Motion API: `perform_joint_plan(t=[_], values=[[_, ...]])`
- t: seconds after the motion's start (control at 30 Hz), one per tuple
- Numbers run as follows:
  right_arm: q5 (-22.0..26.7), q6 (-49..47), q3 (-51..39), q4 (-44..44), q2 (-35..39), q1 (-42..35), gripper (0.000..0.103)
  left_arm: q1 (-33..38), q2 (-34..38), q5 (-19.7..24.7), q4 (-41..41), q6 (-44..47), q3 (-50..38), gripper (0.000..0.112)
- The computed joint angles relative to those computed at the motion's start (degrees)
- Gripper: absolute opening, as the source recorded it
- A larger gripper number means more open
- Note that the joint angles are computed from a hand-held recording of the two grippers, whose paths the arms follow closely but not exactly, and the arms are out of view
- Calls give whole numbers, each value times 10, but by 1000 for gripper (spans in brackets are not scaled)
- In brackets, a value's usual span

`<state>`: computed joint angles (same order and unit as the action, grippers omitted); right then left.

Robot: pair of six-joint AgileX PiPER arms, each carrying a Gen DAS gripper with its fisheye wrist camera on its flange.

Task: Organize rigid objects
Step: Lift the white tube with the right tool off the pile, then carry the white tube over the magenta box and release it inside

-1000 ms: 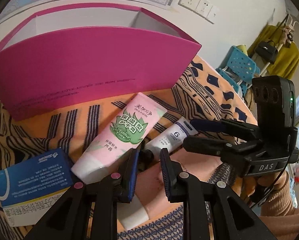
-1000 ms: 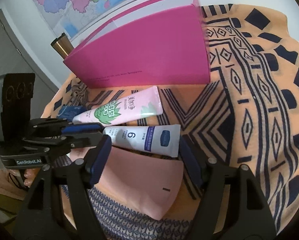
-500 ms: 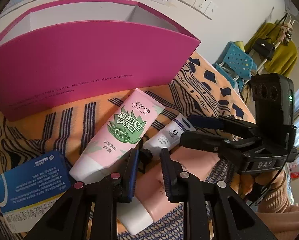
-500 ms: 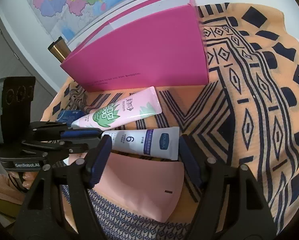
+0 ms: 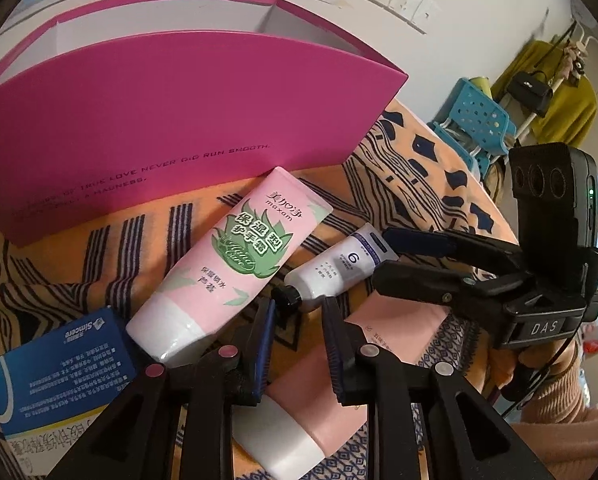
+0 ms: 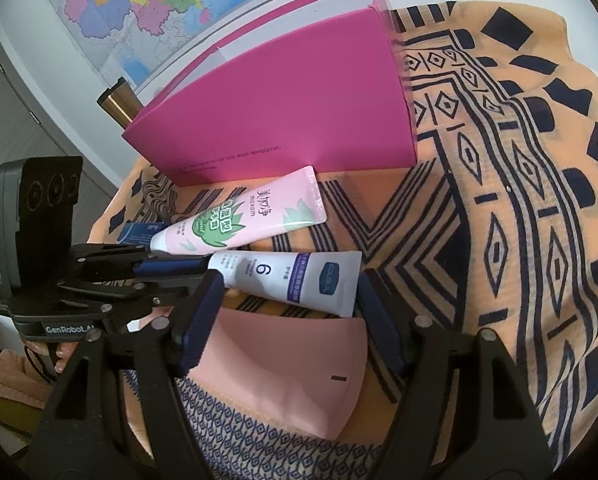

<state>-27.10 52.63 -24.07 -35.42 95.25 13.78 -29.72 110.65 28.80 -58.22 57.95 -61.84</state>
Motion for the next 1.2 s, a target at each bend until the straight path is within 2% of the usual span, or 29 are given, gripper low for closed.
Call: perform_joint_plan(t=[0.2,0.3,0.43,0.6,0.77,0.9,1.2], values=[[12,-9,-4,18,-2,10,72,-22,-7,-34,36,-33,3,23],[-4,2,-1,10,0,4,72,-29,-10,-49,55,-52,4,23],[-18,-2,12,14,-12,-2,72,-26,-14,-44,36,-33,7,23],[-6,-13,20,30,-37,8,71,-24,-36,-49,17,-7,24,23],[12,-12,27,31,-83,12,71,-17,-64,-41,-8,22,35,23],[48,-16,23,35,-131,25,71,-9,-93,-34,-23,44,37,23],[108,-28,-16,33,-188,40,71,7,-124,-18,-6,34,-1,23]])
